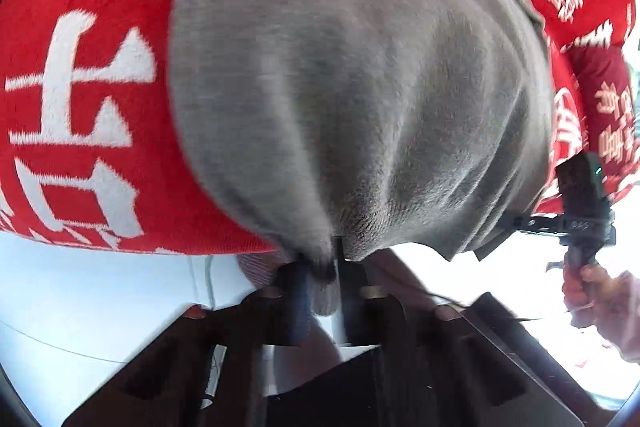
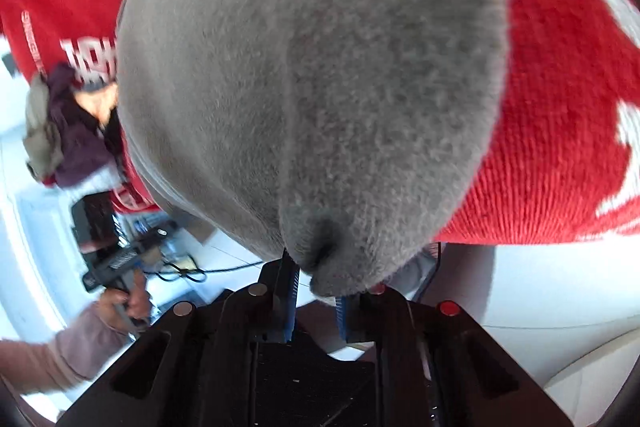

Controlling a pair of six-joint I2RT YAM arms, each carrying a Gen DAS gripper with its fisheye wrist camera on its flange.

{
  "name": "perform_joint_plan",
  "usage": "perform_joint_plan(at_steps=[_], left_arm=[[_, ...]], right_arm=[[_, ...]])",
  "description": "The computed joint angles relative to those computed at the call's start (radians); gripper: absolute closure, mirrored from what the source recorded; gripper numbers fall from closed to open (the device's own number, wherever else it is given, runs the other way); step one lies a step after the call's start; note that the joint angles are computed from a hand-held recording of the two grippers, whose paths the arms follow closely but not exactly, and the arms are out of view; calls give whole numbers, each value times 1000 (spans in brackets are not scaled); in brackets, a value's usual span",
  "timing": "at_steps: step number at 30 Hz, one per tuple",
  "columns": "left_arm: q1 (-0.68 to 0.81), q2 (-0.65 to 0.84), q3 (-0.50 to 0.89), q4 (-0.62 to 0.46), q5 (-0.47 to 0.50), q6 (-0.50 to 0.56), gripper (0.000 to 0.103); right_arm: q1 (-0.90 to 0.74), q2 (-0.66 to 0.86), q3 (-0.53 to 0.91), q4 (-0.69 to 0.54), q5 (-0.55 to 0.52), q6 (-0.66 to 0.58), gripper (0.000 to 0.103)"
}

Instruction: Fold small clothes

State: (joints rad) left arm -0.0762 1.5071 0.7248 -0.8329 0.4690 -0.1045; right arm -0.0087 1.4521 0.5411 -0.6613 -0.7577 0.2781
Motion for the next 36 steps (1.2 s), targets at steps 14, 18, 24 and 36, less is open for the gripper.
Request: perform_joint_plan(at_steps=[14,18,24,36], left_arm=[[145,-48,195,-157,205,85,96],[167,-6,297,-163,246,67,96],[162,81,437,-101,278,-43,96],[118,348,804,81,222,-304,96]], right_arm=[[-24,-266,75,-46,-166,187,87],[-110,-251,161,-107,-214,113,87],[-122,-168,289,8,-277,199,87],[-201,180,704,237,-397,397,97]])
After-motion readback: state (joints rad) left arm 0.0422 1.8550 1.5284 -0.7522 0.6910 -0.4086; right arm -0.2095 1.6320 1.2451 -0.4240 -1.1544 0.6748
